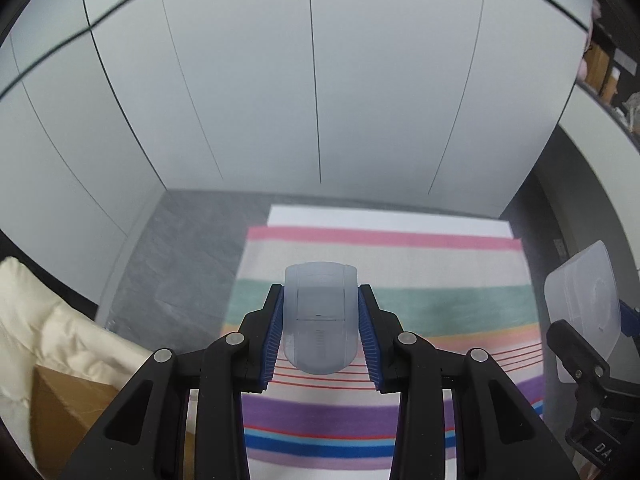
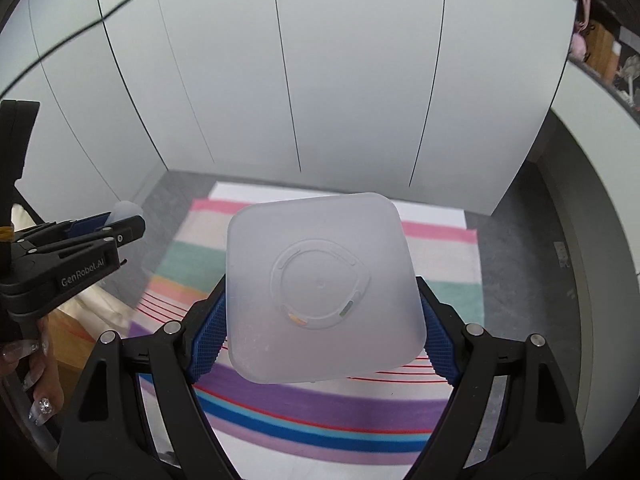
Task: Organize objects
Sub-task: 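Lift the white item and square container and carry both toward the box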
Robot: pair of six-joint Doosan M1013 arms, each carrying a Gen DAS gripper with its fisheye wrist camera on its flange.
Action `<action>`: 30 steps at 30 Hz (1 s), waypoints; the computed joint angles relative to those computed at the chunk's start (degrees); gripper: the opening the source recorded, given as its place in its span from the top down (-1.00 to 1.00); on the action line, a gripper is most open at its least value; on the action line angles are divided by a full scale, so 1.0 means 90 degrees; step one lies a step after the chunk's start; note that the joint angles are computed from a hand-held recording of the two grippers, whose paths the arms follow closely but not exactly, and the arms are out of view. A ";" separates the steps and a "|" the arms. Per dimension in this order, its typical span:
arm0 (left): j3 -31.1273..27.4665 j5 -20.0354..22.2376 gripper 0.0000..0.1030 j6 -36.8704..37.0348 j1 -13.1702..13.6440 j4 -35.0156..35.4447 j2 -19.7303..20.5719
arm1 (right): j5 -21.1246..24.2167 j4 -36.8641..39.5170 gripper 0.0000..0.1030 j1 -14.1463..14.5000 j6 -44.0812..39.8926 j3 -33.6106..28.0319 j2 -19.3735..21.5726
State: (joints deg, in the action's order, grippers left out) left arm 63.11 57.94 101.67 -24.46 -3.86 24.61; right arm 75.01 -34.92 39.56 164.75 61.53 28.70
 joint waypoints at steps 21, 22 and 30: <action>0.1287 -0.0142 0.30 0.1230 0.0403 -0.0668 -0.1577 | 0.1757 -0.0543 -0.65 0.0960 0.0363 -0.1198 0.0173; 0.1392 -0.0138 0.30 0.1322 0.0442 -0.0715 -0.1653 | 0.1773 -0.0530 -0.66 0.0996 0.0424 -0.1137 0.0140; 0.2145 -0.0282 0.30 0.1935 0.0766 -0.1116 -0.2126 | 0.1617 -0.0255 -0.66 0.1429 0.1101 -0.0631 -0.0059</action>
State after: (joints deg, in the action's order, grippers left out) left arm 82.41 55.40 119.08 -17.56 -13.90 5.47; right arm 89.57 -37.21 52.42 174.65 55.85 28.17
